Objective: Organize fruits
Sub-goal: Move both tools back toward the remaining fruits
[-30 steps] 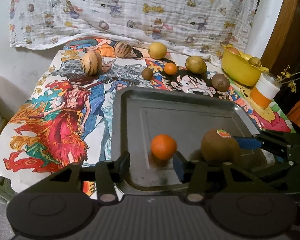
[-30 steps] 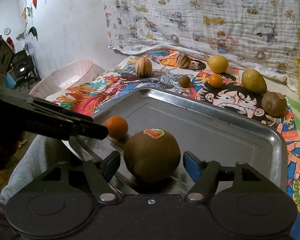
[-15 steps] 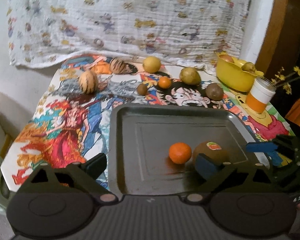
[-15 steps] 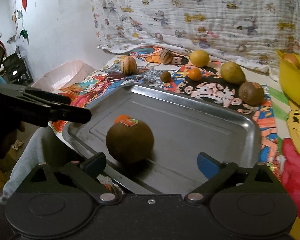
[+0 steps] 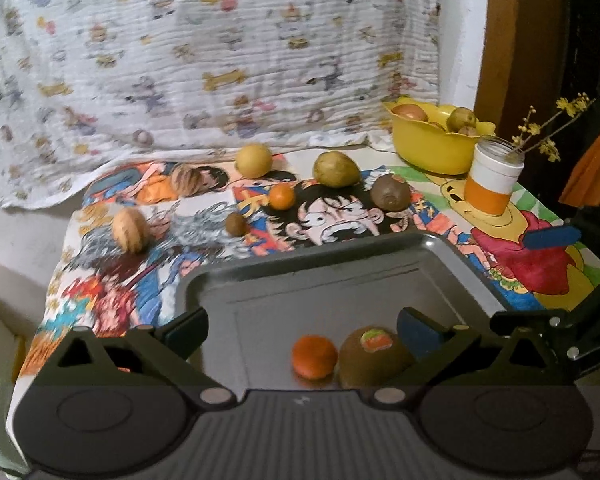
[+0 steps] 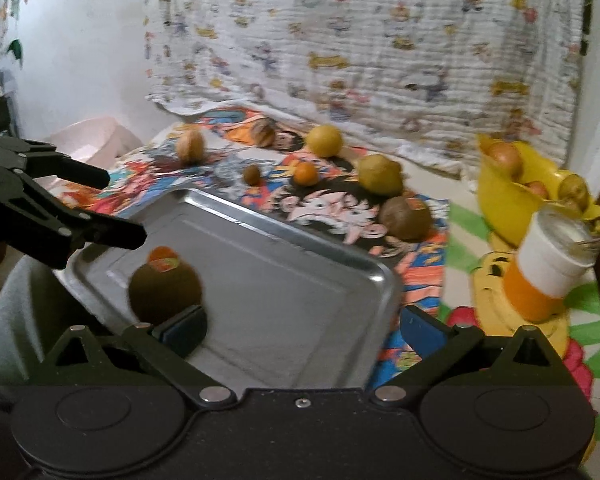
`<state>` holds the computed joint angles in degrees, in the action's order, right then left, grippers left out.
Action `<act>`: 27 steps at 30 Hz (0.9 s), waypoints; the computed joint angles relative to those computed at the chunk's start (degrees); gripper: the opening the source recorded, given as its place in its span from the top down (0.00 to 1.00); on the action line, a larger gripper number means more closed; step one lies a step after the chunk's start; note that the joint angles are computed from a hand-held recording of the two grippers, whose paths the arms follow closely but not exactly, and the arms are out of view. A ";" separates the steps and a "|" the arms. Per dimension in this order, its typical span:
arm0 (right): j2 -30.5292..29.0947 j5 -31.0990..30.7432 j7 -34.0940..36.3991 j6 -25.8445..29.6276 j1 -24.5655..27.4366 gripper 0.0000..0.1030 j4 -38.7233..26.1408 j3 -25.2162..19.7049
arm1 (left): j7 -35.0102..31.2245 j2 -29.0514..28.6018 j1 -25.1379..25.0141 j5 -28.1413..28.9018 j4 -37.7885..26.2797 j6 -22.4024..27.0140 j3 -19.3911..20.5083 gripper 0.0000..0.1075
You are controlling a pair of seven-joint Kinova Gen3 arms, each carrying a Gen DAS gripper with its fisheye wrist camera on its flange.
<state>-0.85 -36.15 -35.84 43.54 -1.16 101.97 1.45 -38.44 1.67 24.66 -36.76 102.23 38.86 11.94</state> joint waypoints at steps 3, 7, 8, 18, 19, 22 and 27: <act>0.64 0.51 -1.30 -0.78 0.35 0.01 -0.96 0.26 | -2.13 2.07 0.19 1.00 -2.45 0.66 -0.14 0.05; 1.96 0.32 -2.01 -1.97 0.94 0.01 -2.12 0.01 | -5.44 4.64 0.77 3.23 -5.82 1.73 -1.32 0.05; 2.44 0.22 -2.06 -2.23 1.12 0.01 -2.47 -0.12 | -6.50 5.32 0.83 4.05 -6.80 2.08 -1.67 0.05; 8.75 0.04 -4.25 -3.93 3.12 0.01 -7.60 -3.15 | -13.36 9.80 -0.27 10.58 -13.30 3.68 -5.64 0.05; 9.61 0.01 -4.58 -4.02 3.23 0.01 -8.43 -3.60 | -13.70 10.14 -0.46 10.86 -13.72 3.83 -6.06 0.05; 11.94 -0.55 -4.41 -4.21 3.71 0.01 -10.70 -5.28 | -14.41 11.15 -1.34 11.62 -14.83 4.21 -7.29 0.05; 16.20 1.23 -4.71 -4.42 2.74 0.01 -15.42 -8.00 | -16.43 12.64 -3.92 13.65 -15.69 3.43 -8.84 0.05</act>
<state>15.35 -34.91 -40.55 39.12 1.59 86.55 -6.54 -54.87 14.31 20.73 -23.12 86.53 42.30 3.09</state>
